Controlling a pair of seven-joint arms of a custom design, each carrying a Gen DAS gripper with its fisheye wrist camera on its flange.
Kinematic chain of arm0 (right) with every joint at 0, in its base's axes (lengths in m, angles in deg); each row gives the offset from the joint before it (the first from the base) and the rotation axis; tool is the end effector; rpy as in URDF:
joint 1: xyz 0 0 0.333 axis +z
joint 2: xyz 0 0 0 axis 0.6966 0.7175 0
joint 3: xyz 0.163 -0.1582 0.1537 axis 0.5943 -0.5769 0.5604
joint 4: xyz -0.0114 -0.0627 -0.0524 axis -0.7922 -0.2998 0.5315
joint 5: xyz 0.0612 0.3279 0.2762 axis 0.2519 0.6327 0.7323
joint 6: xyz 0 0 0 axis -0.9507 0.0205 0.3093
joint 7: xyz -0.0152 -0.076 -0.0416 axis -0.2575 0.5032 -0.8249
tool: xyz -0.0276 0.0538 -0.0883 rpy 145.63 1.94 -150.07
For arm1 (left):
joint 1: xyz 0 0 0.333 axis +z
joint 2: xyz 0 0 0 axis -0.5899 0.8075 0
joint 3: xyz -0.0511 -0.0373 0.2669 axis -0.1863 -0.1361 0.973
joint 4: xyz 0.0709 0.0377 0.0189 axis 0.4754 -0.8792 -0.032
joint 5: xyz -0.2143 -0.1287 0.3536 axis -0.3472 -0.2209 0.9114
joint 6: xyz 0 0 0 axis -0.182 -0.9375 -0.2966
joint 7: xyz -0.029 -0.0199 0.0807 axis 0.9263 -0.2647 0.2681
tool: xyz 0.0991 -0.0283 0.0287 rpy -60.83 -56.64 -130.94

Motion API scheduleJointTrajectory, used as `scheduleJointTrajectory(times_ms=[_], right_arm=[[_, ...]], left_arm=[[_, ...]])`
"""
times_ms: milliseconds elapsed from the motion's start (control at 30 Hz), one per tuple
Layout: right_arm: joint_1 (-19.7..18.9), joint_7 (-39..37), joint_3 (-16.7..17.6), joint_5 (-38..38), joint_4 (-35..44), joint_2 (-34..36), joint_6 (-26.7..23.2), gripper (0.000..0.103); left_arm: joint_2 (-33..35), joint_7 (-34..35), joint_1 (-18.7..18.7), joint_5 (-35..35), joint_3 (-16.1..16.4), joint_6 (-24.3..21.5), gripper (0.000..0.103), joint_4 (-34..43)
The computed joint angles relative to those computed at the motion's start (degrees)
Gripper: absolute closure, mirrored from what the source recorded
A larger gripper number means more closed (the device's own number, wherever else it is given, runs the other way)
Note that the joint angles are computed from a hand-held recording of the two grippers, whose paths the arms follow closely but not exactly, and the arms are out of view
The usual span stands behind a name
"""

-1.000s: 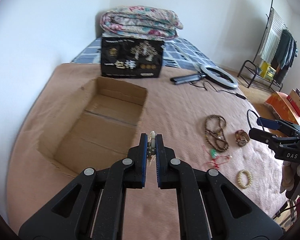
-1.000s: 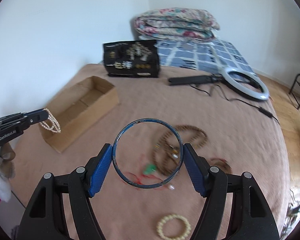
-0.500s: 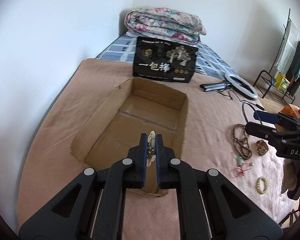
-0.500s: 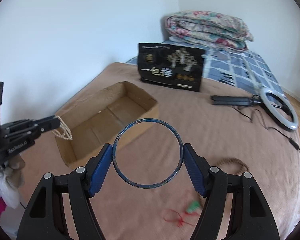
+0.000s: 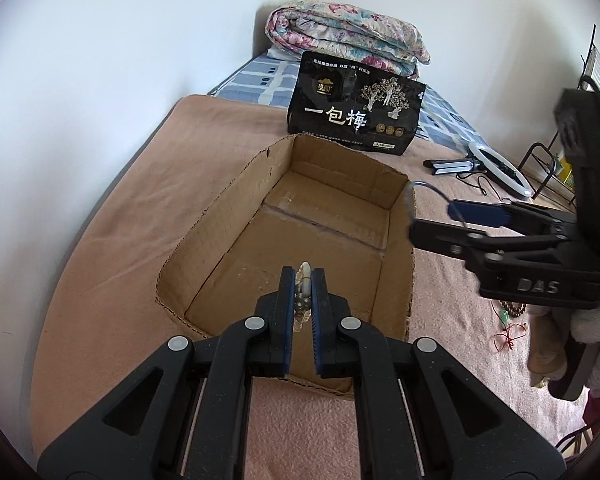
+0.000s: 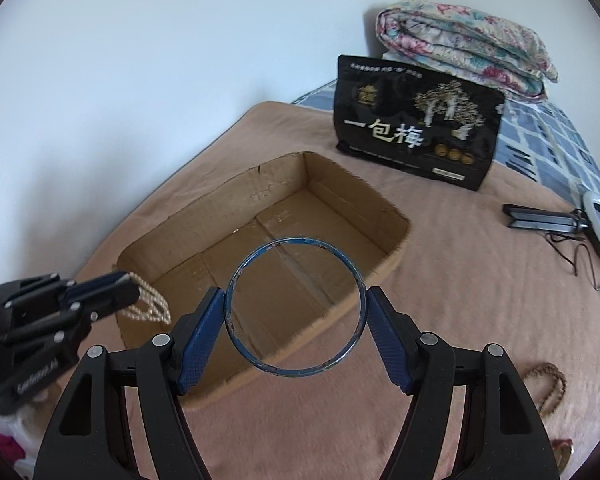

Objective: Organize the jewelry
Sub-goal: 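Carry the pearl necklace and blue bangle into the cardboard box and release both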

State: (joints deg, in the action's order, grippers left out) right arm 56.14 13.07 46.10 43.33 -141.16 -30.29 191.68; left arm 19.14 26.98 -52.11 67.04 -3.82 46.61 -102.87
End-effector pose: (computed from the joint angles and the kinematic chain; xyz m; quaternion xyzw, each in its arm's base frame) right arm 0.7120 0.2269 0.6070 -0.8337 0.4337 -0.0937 0.3288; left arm 0.6044 -0.3050 0.5948 -0.7204 0.5870 -0.2987 0.2175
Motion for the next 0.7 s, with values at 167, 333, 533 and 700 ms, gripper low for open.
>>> scheduleJointTrajectory(times_ms=[167,333,533,700], right_arm=[[1.48,1.82,-0.04,-2.02,6.17,4.95,-1.91,0.032],[1.98,2.94,0.11,-2.94,9.52,7.85,-3.47,0.032],[2.28,3.52,0.01,-3.81,10.92,9.07,-4.48,0.032],[2.91,4.37,-0.43,-5.39,12.46,10.02,-4.95,0.029]], left_arm=[[0.35,0.52,0.26,-1.03,0.14,0.50,0.098,-0.32],[0.62,1.01,0.46,-1.99,0.26,0.96,0.098,-0.49],[0.79,0.68,0.53,-2.25,0.44,1.31,0.098,-0.62],[0.83,0.34,0.62,-2.37,0.53,1.58,0.098,-0.80]])
